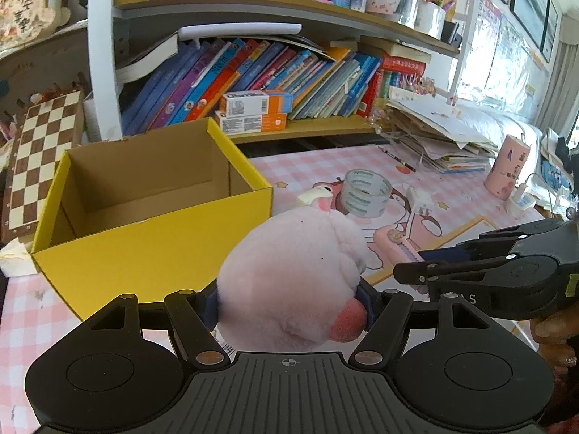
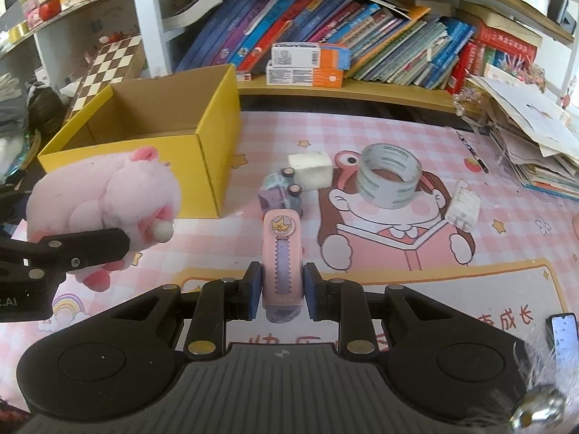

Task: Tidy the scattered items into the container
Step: 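Lift and carry the plush pig and box cutter toward the yellow box with both tools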

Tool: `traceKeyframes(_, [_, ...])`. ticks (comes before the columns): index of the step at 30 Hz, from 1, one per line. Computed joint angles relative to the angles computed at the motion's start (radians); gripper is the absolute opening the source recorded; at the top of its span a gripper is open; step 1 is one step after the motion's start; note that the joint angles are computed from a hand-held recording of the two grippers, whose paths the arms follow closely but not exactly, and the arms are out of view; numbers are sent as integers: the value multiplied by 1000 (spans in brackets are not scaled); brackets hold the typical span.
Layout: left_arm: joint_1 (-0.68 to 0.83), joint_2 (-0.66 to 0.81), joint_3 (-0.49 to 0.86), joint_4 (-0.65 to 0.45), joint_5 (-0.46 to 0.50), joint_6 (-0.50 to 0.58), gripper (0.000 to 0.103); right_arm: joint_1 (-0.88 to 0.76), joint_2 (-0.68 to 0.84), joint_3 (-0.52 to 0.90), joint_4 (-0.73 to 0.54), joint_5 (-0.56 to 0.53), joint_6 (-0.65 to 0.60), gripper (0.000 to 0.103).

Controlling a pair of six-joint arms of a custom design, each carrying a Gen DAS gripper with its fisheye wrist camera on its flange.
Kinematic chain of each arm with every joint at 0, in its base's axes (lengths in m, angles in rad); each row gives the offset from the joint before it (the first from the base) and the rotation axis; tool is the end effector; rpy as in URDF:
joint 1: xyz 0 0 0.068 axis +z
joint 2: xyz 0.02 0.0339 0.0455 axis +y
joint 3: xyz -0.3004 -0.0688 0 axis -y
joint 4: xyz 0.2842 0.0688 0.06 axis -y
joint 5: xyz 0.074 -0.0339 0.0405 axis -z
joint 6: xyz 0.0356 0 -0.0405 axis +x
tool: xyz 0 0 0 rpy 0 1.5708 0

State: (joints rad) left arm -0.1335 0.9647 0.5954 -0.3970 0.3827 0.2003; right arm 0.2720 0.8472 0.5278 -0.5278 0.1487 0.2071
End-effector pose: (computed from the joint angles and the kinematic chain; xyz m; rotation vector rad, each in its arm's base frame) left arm 0.2090 -0.0415 0.2395 0.5680 2.2327 -0.4119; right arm 0.1768 0.0438 0.2245 -0.0103 2.4060 0.0419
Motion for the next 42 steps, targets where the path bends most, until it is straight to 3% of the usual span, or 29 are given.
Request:
traceKeyframes(13, [99,7,8,21,95,32,69,63,31,30,25,75,13,23])
traceKeyframes(26, [217,55,58,68,158,2,69,76,116,98,68,52,-18,23])
traceKeyframes(42, [284,143,115,190,141,-60,70,112,270,211,155,2,-103,23])
